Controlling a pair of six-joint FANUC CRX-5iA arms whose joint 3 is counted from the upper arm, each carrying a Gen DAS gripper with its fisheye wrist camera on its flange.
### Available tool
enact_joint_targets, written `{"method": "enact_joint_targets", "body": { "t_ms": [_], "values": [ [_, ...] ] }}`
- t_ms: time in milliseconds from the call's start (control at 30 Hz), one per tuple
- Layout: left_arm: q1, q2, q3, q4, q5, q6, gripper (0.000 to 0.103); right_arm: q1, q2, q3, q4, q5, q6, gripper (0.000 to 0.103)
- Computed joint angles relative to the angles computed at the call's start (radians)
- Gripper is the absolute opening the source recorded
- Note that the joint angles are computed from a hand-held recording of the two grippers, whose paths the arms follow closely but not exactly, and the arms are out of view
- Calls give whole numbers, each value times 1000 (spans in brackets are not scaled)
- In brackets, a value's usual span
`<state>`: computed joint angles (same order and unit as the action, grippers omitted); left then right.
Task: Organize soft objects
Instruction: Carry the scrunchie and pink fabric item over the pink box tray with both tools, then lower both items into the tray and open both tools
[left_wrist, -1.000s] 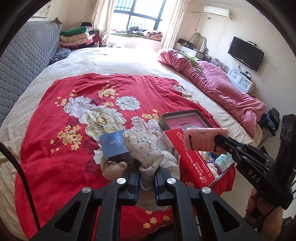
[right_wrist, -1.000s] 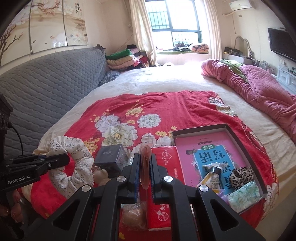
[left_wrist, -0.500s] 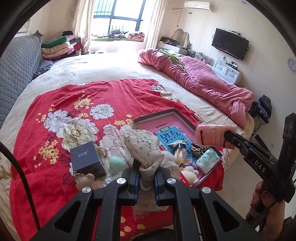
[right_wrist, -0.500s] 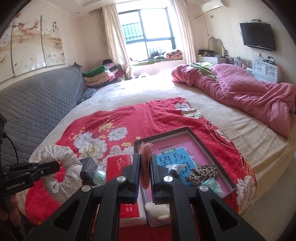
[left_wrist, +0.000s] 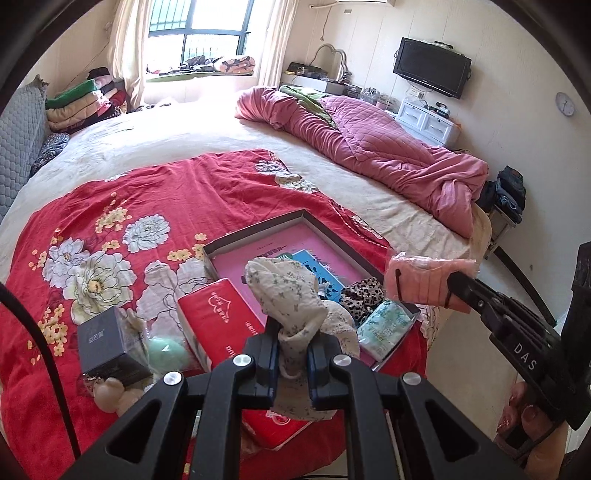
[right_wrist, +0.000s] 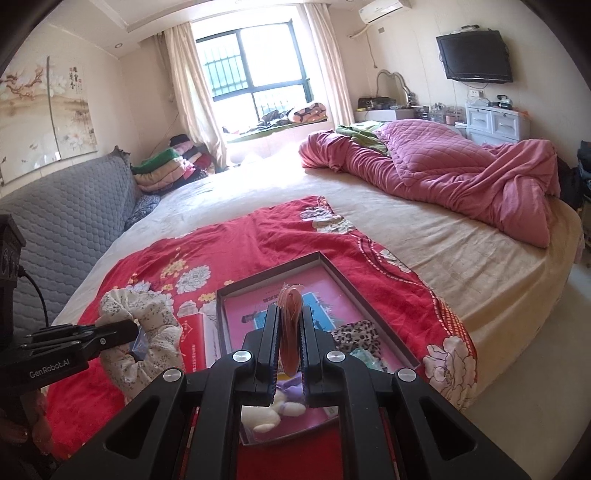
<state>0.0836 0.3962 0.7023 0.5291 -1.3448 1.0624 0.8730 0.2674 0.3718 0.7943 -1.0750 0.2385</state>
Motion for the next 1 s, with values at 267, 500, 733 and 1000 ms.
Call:
{"method": "enact_joint_targets", "body": {
  "t_ms": [267,500,733,1000],
  "values": [
    [-54,83,94,-27,-24,20,12,-14,-11,-30,-14,7,-17,10],
    [-99,177,203,-40,-90,41,12,-28,-18,-56,-34,24,-30,10],
    [-129,245,282,-77,-143,52,12,-43,-17,-73,-55,44,-41,10],
    [-137,295,346,-108,-172,63,12,-53,2,-65,-91,64,-16,10]
  ]
}}
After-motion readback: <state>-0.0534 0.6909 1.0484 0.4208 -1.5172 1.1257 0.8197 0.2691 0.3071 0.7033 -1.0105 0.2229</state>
